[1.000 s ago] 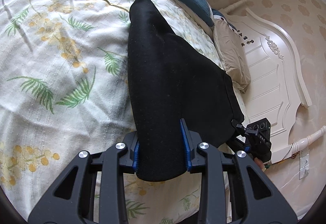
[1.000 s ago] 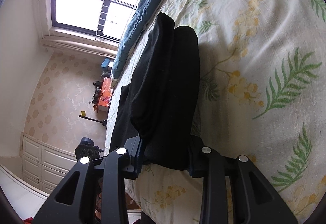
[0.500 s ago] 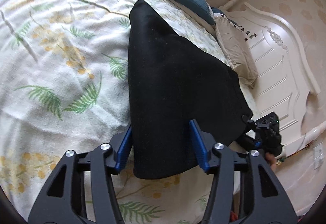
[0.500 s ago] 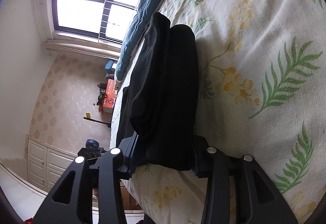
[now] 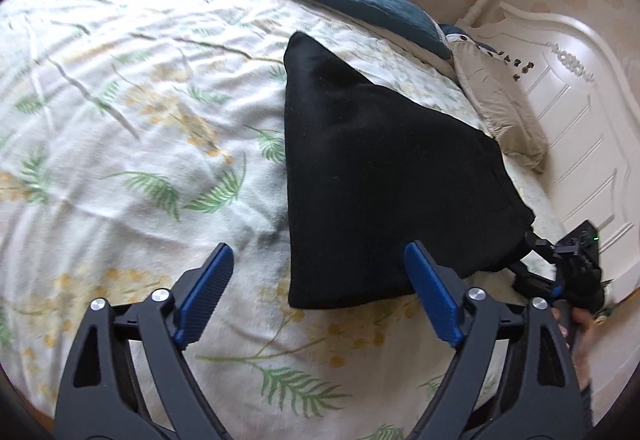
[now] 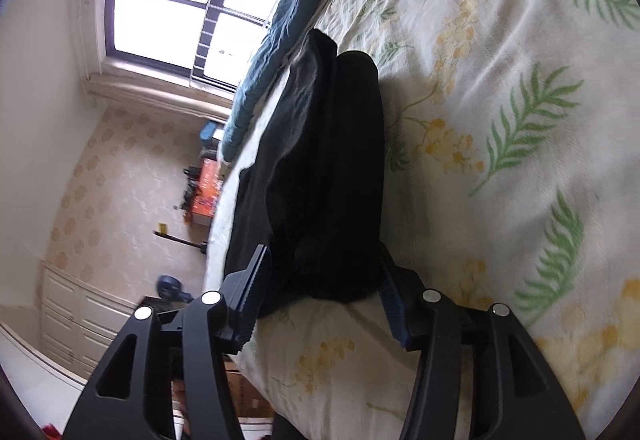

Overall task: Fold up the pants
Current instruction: 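Open both tools and withdraw from the folded pants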

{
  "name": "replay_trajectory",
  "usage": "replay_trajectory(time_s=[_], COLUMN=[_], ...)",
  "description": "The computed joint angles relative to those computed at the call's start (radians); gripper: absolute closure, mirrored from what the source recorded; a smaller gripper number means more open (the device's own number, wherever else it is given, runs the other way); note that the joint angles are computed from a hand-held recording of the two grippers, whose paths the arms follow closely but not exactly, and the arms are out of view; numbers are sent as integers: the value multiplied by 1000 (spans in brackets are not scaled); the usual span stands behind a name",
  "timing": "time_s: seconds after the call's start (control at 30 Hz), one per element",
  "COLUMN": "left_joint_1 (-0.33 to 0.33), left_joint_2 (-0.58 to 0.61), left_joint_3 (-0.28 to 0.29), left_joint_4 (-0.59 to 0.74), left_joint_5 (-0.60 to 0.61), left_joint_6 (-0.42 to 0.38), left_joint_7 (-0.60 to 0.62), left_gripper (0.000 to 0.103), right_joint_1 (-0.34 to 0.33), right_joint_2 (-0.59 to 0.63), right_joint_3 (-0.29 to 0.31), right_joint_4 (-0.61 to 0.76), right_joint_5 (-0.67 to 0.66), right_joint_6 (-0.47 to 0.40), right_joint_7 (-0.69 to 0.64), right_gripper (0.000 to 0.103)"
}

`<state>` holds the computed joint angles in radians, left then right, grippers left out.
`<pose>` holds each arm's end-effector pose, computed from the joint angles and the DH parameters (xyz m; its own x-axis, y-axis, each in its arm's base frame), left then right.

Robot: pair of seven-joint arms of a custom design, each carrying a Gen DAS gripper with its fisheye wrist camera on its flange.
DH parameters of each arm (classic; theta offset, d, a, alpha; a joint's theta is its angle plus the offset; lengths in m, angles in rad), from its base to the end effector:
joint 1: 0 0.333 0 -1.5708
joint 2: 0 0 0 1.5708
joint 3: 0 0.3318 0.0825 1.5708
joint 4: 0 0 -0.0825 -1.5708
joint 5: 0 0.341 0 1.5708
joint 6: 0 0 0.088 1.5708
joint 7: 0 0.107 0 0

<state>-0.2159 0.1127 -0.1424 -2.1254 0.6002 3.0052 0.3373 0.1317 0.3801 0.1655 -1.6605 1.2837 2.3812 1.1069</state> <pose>0.5184 -0.2348 0.4825 0.1548 -0.9064 0.3930 -0.7093 -0.3789 -0.5944 0.6352 0.1879 0.4681 0.0793 -0.5112 -0.8558 -0.9360 0.2571 -0.2403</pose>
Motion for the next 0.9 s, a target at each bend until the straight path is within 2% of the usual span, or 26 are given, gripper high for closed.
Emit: replay_trajectory(time_s=[0.2, 0.33, 0.43, 0.5, 0.57, 0.67, 0.77, 0.9], left_joint_1=[-37, -63, -75, -82, -89, -101, -107, -113], left_joint_2=[-24, -26, -23, -15, -6, -4, -10, -13], left_joint_3=[-1, -24, -42, -55, -63, -66, -68, -73], left_joint_4=[18, 49, 68, 83, 96, 103, 100, 105], left_joint_5=[156, 273, 328, 319, 309, 324, 330, 345], left_joint_6=[-101, -243, -315, -363, -402, -432, -437, -458], left_joint_7=[-112, -198, -244, -232, -216, -237, -265, -286], left_gripper=[11, 9, 6, 4, 4, 4, 4, 4], right_joint_1=[54, 112, 175, 232, 282, 353, 378, 363], right_joint_2=[-87, -142, -172, -187, -190, -200, -198, -189], right_joint_3=[-21, -40, -63, -103, -148, -220, -235, -212], right_joint_4=[-101, -170, -215, -249, -262, -286, -282, -269], right_joint_5=[-111, -255, -472, -704, -931, -1256, -1439, -1546], right_joint_6=[105, 226, 333, 400, 426, 438, 423, 423], right_joint_7=[23, 93, 223, 385, 550, 766, 874, 937], right_gripper=[49, 40, 32, 30, 25, 24, 22, 20])
